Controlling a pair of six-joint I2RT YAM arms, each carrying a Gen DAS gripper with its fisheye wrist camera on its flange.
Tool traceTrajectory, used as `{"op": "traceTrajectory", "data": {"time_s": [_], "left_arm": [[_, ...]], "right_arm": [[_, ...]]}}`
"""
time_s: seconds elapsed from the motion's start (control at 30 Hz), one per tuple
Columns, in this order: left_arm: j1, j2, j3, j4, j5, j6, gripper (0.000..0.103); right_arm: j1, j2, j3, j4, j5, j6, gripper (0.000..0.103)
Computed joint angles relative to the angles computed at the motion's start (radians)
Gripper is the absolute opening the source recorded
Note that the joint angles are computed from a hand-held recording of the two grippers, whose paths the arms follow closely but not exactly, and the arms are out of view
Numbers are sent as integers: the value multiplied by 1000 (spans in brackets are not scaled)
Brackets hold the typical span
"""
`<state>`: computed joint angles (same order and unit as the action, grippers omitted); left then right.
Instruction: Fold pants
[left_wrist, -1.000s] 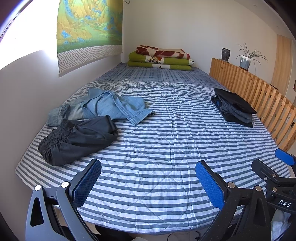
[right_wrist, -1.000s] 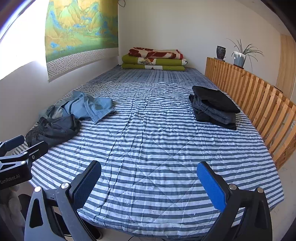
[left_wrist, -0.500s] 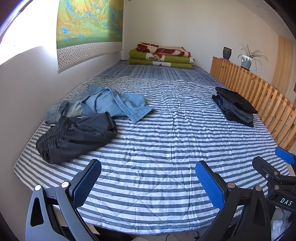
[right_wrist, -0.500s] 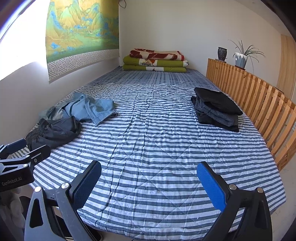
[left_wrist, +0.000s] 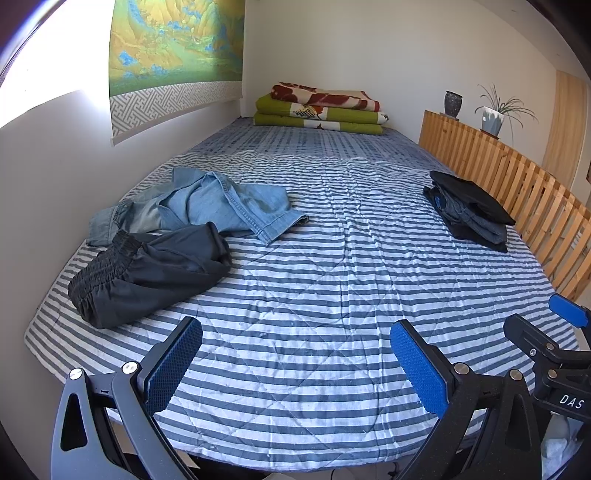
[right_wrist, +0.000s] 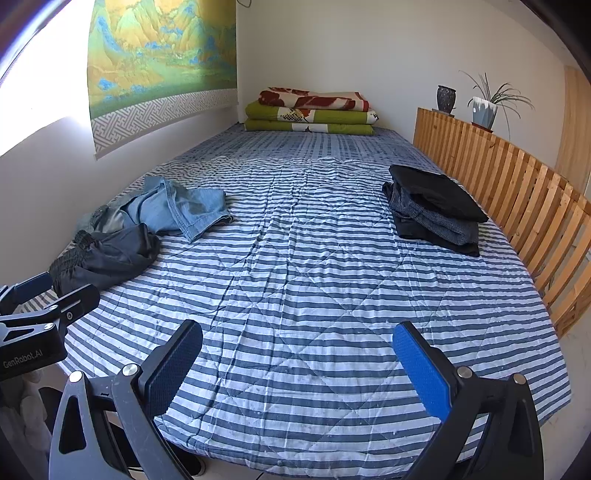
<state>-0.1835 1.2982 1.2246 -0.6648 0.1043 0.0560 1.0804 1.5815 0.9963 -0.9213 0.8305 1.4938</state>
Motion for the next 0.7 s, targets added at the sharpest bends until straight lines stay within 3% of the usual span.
{"op": "traceTrajectory", "data": {"time_s": [0.7], "left_arm": [[2, 54, 48, -7, -1, -5, 103]], "right_arm": [[-33, 2, 12, 0, 2, -41, 102]]}}
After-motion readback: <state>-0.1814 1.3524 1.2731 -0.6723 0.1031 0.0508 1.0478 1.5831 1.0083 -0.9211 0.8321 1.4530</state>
